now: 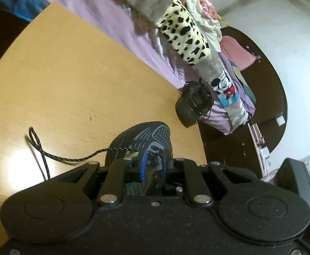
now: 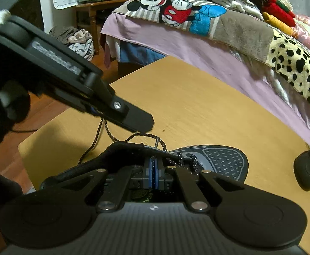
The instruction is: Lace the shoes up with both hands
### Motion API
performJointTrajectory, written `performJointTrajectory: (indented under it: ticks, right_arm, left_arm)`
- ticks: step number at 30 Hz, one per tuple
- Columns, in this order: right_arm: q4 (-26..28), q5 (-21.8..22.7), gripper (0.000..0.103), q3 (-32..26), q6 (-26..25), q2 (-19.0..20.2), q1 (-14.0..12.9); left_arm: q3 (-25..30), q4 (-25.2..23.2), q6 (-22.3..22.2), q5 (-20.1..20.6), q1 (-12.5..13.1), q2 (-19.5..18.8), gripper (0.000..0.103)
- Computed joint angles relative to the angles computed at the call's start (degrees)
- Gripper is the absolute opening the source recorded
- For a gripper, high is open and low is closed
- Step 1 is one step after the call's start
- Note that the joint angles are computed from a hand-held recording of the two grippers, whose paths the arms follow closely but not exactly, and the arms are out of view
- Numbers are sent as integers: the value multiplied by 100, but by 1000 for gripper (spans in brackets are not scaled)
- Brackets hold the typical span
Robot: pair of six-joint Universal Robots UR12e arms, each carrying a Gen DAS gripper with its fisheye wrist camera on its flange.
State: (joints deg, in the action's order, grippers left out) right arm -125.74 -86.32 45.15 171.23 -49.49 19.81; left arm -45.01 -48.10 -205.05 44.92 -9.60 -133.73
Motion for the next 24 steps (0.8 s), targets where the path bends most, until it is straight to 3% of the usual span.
performJointTrajectory:
  ticks: [7, 15, 20, 24]
  right_arm:
    - [-49, -9, 5, 36, 1, -12, 1]
    - [-77, 2, 5, 39, 18, -9, 0]
    - [-136, -2, 5, 66, 0, -16, 0]
    - [-197, -30, 5, 112, -14, -35, 6]
  left_arm:
    - [54, 232, -601, -50, -25, -91, 10]
    - [73, 124, -742, -12, -52, -111, 10]
    - [67, 176, -943, -80, -54, -134, 4]
    - [130, 45, -738, -19, -80, -144, 3]
